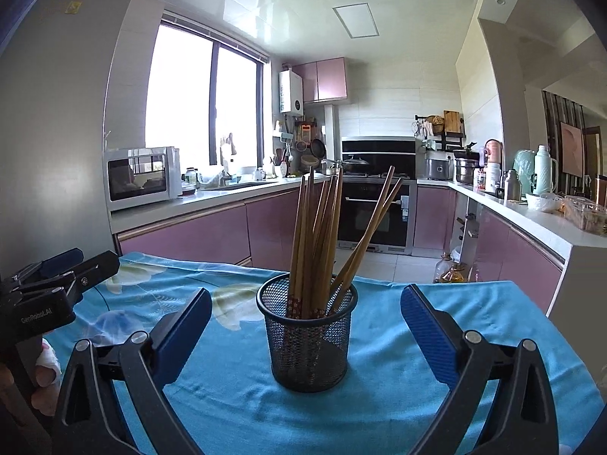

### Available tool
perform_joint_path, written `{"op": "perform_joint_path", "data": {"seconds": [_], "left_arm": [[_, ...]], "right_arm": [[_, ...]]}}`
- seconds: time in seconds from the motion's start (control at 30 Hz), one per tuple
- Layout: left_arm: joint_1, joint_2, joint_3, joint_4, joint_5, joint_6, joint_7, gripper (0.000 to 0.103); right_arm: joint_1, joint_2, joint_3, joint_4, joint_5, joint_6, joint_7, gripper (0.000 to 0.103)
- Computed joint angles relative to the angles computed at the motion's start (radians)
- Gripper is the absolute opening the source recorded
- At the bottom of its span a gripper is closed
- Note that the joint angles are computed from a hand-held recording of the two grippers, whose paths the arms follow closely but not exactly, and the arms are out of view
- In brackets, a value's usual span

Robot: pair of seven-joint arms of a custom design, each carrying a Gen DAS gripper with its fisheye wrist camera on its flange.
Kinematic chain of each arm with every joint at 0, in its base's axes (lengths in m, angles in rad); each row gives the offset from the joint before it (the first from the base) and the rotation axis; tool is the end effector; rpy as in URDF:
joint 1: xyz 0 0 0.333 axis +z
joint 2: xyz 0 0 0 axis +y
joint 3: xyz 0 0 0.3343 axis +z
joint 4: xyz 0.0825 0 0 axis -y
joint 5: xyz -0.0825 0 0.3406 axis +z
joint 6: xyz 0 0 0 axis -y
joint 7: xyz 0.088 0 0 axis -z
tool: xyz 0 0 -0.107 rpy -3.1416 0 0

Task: Organize utensils

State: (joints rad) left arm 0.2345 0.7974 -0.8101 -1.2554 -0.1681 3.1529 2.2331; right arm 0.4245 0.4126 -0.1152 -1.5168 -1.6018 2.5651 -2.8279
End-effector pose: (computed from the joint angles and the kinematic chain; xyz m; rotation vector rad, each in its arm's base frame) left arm 0.7360 -0.1519 0.5447 -1.0957 1.8066 -1.4637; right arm 0.6437 0.2377 0.5159 -1.1647 1.6539 -1.2335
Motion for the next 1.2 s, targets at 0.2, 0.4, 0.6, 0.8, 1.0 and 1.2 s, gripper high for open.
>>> {"op": "perform_joint_path", "data": {"seconds": [0.2,0.4,0.6,0.8,1.0,1.2], "left_arm": [[0.036,-0.013,-0.031,-0.053,0.022,0.037,-0.01,0.097],[0.054,-0.019,-0.044,-0.076,0.075,0.06,-0.053,0.097],[0.061,-0.02,-0.042,-0.086,0.124,0.068,-0.096,0.097],[0.08,-0.023,-0.055,-0.106,0.169,0.081,-0.13,0.097],[0.092,-0.028,-0.059,-0.125,0.215,0.107,-0.167,0.097],[0.098,-0.031,-0.059,-0.134,0.263,0.111,-0.212,0.097]], "right_arm": [[0.015,-0.009,0.002,-0.014,-0.026,-0.044,0.032,0.096],[0.019,-0.018,0.011,-0.027,-0.049,-0.074,0.056,0.096],[0.018,-0.02,0.02,-0.029,-0.055,-0.086,0.057,0.096],[0.019,-0.024,0.026,-0.035,-0.056,-0.101,0.062,0.096],[0.022,-0.032,0.029,-0.045,-0.059,-0.111,0.066,0.096],[0.02,-0.037,0.036,-0.049,-0.063,-0.118,0.067,0.096]]}}
